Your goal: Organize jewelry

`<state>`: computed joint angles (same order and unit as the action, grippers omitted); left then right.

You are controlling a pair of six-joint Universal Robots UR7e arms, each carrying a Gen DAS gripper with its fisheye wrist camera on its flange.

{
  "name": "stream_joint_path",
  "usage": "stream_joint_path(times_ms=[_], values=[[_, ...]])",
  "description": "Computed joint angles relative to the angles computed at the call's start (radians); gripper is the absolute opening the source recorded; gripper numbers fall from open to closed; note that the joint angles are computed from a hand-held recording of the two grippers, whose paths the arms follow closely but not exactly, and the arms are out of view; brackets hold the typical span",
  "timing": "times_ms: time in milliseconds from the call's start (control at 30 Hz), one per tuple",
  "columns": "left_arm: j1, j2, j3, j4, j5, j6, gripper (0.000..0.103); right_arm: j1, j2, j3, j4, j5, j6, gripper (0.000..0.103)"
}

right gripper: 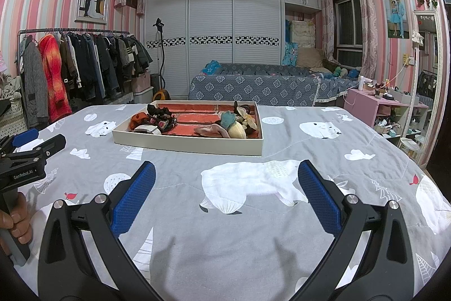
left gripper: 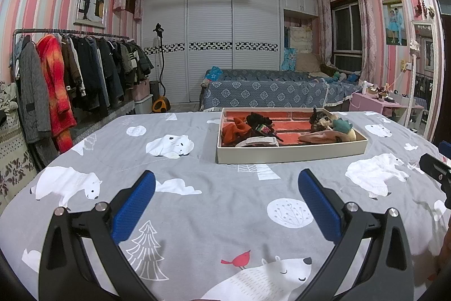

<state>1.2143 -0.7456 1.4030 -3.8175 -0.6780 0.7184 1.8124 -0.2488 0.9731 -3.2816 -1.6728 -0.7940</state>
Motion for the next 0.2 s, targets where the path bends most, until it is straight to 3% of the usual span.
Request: stream_joint_path(times_ms=[200], values=[[0.0, -0.003, 0.002, -0.001, 0.0, -0.004, 0.099, 0.0, 0.0, -0.001, 0.0, 0.0, 0.0, 0.098]])
